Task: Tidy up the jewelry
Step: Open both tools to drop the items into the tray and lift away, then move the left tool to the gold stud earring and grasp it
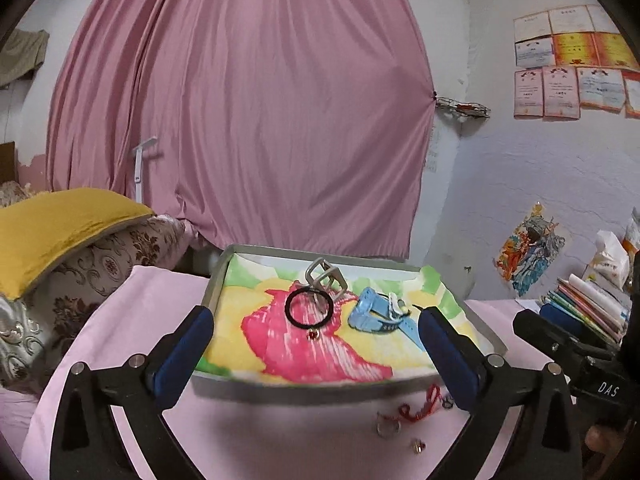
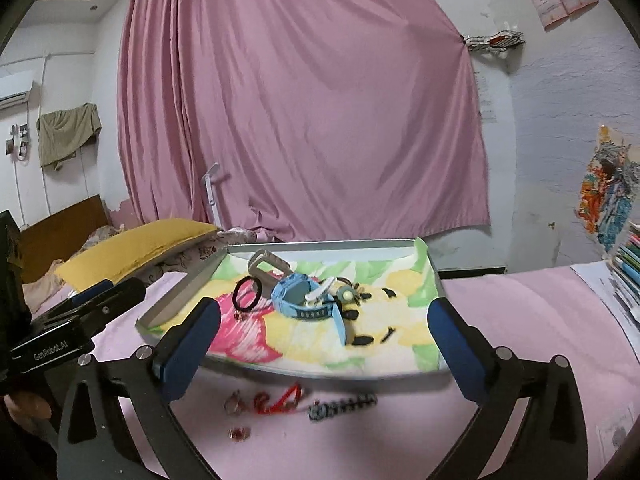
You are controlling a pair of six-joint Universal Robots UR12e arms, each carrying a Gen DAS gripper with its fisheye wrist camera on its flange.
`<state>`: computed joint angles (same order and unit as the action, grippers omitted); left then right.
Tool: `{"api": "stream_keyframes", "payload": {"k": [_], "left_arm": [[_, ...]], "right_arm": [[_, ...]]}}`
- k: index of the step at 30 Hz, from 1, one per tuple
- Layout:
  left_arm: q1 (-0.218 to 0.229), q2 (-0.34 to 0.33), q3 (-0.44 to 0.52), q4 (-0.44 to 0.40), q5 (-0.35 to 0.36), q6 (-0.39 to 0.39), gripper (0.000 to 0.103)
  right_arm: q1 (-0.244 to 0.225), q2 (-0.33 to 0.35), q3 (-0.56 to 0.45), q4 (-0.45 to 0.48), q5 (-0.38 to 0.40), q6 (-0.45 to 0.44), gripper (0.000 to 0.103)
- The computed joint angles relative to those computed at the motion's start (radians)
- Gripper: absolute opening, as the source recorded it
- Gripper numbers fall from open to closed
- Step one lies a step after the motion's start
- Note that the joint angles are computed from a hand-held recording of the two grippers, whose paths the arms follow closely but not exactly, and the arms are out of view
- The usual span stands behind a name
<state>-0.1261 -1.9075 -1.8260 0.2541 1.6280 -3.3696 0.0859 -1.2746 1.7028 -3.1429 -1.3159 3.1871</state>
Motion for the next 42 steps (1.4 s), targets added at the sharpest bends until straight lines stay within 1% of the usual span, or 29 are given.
{"api": "stream_keyframes", "payload": {"k": [5, 9, 11, 14, 16, 17, 19, 22, 23, 26, 28, 29, 31, 32, 34, 36, 37, 39, 42], "left_arm": [[-0.014, 0.014, -0.042, 0.043, 0.02, 0.018, 0.103], [-0.023, 0.024, -0.066, 0.068, 0.032, 0.025, 0.103], [-0.027, 0.032, -0.071, 0.035, 0.031, 0.024, 0.103], [-0.03, 0.041, -0.076, -0.013, 0.007, 0.02, 0.103], [-0.032, 0.045, -0.078, -0.047, -0.011, 0.021, 0.103], [-0.03, 0.048, -0.077, -0.081, -0.029, 0.022, 0.103], [-0.03, 0.05, -0.073, -0.13, -0.043, 0.018, 0.103], [-0.026, 0.052, -0.07, -0.182, -0.071, 0.004, 0.103], [-0.023, 0.052, -0.065, -0.213, -0.083, -0.004, 0.103], [-0.019, 0.051, -0.054, -0.267, -0.116, -0.004, 0.095], [-0.018, 0.051, -0.047, -0.301, -0.136, 0.007, 0.086], [-0.016, 0.05, -0.041, -0.326, -0.155, 0.016, 0.083], [-0.016, 0.047, -0.029, -0.367, -0.179, 0.03, 0.072], [-0.017, 0.045, -0.021, -0.389, -0.191, 0.037, 0.069], [-0.019, 0.041, -0.009, -0.423, -0.211, 0.054, 0.058], [-0.024, 0.036, 0.005, -0.455, -0.216, 0.069, 0.052], [-0.026, 0.034, 0.01, -0.468, -0.222, 0.074, 0.049], [-0.03, 0.029, 0.022, -0.49, -0.226, 0.083, 0.044], [-0.035, 0.02, 0.041, -0.523, -0.231, 0.101, 0.039]], "right_arm": [[0.002, -0.026, 0.061, -0.07, -0.023, -0.021, 0.102], [-0.003, -0.043, 0.097, -0.103, -0.017, -0.042, 0.102], [-0.006, -0.052, 0.114, -0.113, -0.015, -0.057, 0.102], [-0.009, -0.063, 0.129, -0.091, -0.009, -0.072, 0.102], [-0.014, -0.07, 0.135, -0.065, 0.001, -0.081, 0.102], [-0.017, -0.073, 0.137, -0.051, 0.002, -0.089, 0.102], [-0.019, -0.076, 0.14, -0.026, 0.005, -0.105, 0.102], [-0.025, -0.084, 0.138, 0.035, 0.003, -0.132, 0.102], [-0.03, -0.087, 0.136, 0.06, 0.007, -0.136, 0.102], [-0.042, -0.09, 0.121, 0.138, 0.025, -0.136, 0.101], [-0.046, -0.09, 0.11, 0.19, 0.033, -0.142, 0.099], [-0.047, -0.088, 0.103, 0.216, 0.033, -0.149, 0.097], [-0.048, -0.084, 0.088, 0.271, 0.04, -0.169, 0.087], [-0.048, -0.082, 0.076, 0.313, 0.04, -0.188, 0.085], [-0.046, -0.076, 0.06, 0.365, 0.043, -0.218, 0.077], [-0.046, -0.067, 0.035, 0.437, 0.043, -0.254, 0.071], [-0.045, -0.065, 0.028, 0.459, 0.045, -0.26, 0.068], [-0.045, -0.057, 0.01, 0.508, 0.049, -0.275, 0.067], [-0.042, -0.046, -0.009, 0.547, 0.044, -0.288, 0.066]]}}
